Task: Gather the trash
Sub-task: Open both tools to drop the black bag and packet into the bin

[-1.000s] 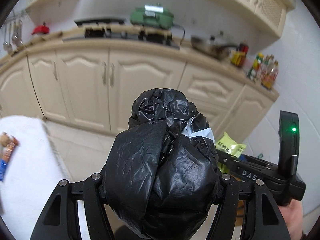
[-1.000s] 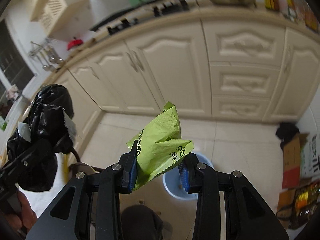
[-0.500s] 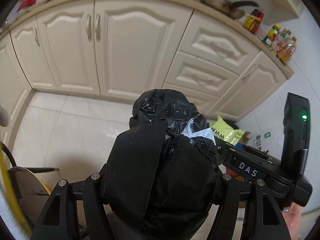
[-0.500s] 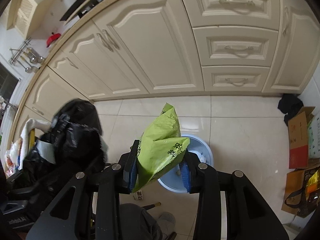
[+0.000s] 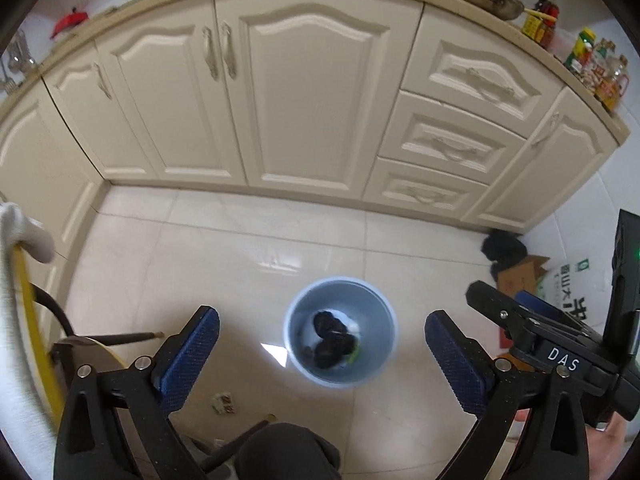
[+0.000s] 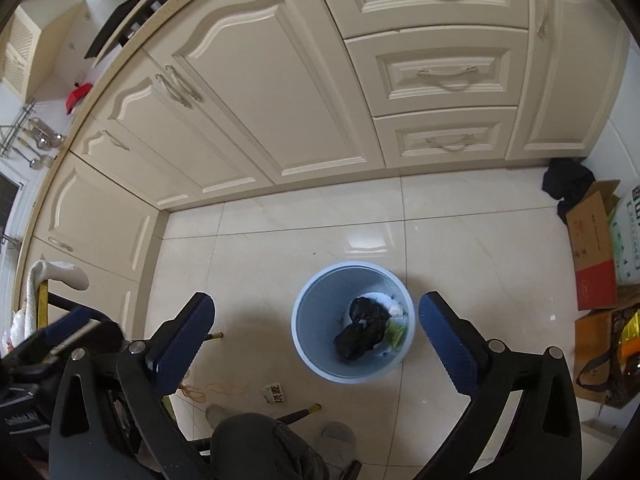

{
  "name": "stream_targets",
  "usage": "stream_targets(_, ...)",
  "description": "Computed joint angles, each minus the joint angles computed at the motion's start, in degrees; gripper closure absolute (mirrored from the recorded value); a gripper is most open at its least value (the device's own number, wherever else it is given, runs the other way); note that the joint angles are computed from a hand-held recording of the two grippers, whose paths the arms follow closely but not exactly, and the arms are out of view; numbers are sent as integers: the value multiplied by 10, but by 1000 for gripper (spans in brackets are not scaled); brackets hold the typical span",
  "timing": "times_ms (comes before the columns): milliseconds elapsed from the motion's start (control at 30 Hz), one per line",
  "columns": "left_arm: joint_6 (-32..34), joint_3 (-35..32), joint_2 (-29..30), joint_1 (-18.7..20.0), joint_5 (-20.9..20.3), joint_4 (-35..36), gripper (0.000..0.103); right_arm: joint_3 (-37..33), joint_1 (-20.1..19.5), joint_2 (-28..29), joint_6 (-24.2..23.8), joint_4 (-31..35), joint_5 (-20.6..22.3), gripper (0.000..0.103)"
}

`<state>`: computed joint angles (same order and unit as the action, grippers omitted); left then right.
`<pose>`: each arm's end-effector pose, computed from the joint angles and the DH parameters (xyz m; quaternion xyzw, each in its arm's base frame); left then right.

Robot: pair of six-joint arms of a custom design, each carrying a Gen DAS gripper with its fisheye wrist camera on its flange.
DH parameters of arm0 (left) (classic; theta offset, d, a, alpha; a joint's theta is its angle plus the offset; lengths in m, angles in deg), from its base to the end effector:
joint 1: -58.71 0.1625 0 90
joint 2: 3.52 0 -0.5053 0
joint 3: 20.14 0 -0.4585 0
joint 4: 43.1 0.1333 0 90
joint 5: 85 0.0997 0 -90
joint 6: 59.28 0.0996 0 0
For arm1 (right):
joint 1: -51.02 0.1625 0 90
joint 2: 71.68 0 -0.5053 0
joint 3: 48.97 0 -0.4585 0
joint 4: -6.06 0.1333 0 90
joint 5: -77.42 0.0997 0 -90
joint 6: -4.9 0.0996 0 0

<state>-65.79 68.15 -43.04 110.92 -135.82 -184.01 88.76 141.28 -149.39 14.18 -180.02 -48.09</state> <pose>-0.3318 -0.7481 0.0658 0.2479 0.9088 -0.1427 0.3039 0.0776 -0.4646 0.2522 -0.1653 -0.8954 0.3179 0.2645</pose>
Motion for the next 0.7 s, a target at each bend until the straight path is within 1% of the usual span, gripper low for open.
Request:
stream_targets(100, -2, 28, -13, -11, 6, -31, 2, 3, 11, -3, 9, -1, -5, 0)
stream_targets(267, -6, 84, -56, -32, 10, -69, 2, -4, 46, -1, 14, 5, -27, 0)
stream_targets(367, -11, 138, -116, -46, 11, -82, 2, -10, 74, -3, 17, 9, -43, 0)
stream_targets(467, -4, 178, -160, -59, 12, -110, 2, -19, 110, 0, 16, 12, -62, 0)
stream_targets(533, -2, 209, -198, -70, 18, -130, 2, -29, 142, 6, 14, 10, -80, 0)
stream_targets(633, -2, 254, -260, -87, 29, -153, 2, -44, 180, 17, 10, 8, -95, 0)
stream_targets(700, -2, 283, -299, -100, 44, -166, 1, -57, 209, 31, 6, 8, -105, 0)
